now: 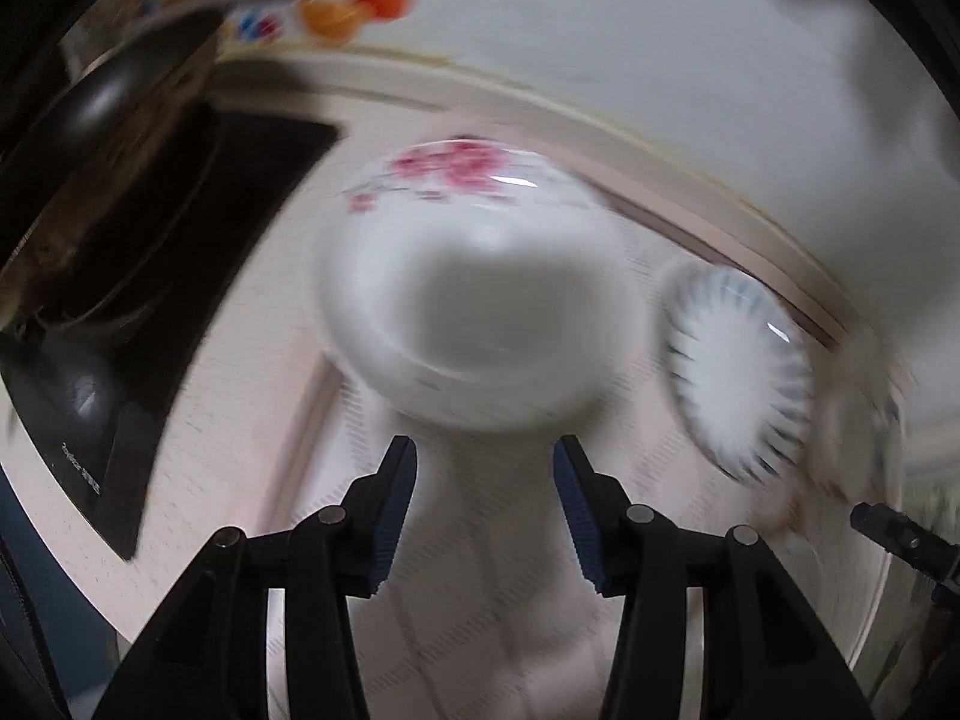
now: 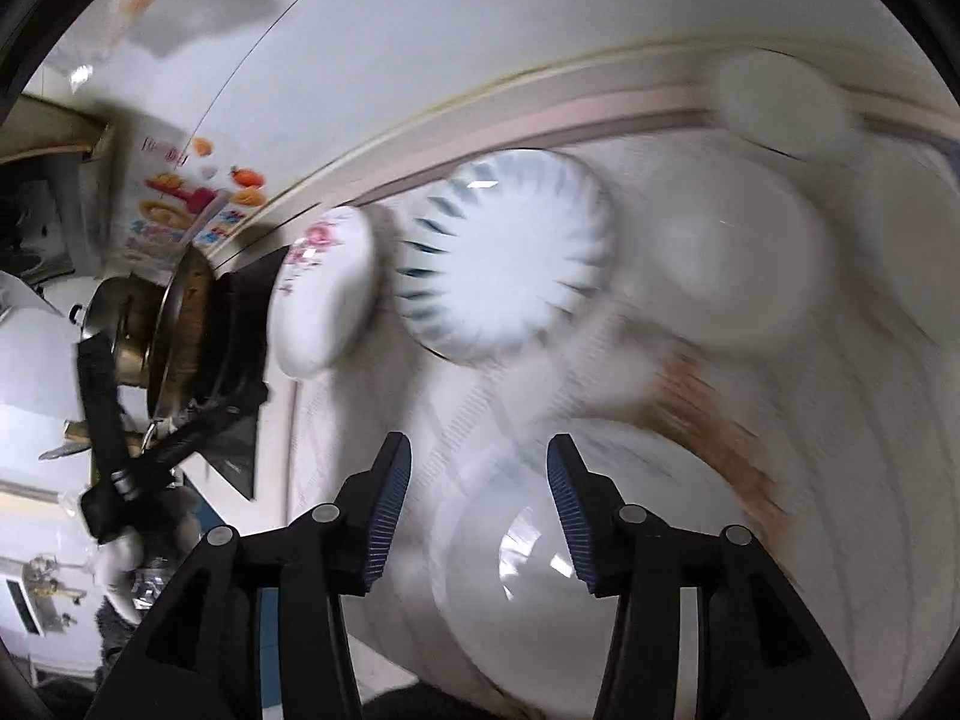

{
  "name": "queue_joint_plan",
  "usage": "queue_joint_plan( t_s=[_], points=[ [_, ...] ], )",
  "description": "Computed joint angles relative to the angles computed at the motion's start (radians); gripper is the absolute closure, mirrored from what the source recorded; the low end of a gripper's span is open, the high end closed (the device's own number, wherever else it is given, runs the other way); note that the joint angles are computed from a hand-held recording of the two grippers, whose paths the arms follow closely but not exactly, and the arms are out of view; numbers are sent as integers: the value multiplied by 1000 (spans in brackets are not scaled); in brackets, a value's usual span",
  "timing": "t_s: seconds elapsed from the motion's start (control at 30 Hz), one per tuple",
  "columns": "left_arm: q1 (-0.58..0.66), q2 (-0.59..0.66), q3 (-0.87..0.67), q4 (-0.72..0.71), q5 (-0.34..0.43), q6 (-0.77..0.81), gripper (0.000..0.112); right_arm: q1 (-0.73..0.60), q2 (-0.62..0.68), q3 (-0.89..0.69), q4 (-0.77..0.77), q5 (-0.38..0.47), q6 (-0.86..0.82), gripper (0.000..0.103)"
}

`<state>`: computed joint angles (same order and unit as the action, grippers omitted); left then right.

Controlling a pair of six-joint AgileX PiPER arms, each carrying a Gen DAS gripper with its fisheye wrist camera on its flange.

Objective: Organize plates and bowls
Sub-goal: 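Grasp the rim of the pink-rose deep plate with both grippers, then lift the pink-rose plate and lower it onto the grey-flower plate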

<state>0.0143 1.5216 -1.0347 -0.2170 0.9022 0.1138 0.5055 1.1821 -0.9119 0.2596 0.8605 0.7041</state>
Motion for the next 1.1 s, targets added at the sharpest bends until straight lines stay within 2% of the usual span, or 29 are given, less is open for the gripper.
queue_joint_plan(
  t_s=[0.1,0.2,0.27,0.37,0.47,0.5,0.57,0.63,0.7,0.83,1.1],
  points=[
    [94,121,-70,-21,-23,49,67,-4,298,-194,91,-90,-119,53],
    [137,234,-158,-20,-28,62,67,-2,559,-426,131,-104,-169,53],
    [149,290,-204,-30,-28,77,67,-3,714,-593,120,-72,-174,53],
    [148,374,-280,-30,-15,91,67,-9,937,-881,85,45,-142,53],
    [142,434,-330,-21,-13,109,67,-17,1073,-1063,55,117,-110,54],
    [138,448,-342,-18,-10,115,67,-20,1113,-1112,53,134,-103,59],
    [133,468,-356,-17,-19,123,71,-31,1150,-1146,55,163,-96,68],
    [140,471,-360,-44,-23,155,85,-36,1177,-1160,66,163,-107,88],
    [132,463,-357,-32,-36,150,86,-29,1189,-1165,58,147,-121,92],
    [133,454,-345,-33,-47,155,87,2,1191,-1183,-26,156,-102,91],
    [129,363,-267,-40,-66,196,88,20,1127,-1085,-48,99,-102,91]
  ],
)
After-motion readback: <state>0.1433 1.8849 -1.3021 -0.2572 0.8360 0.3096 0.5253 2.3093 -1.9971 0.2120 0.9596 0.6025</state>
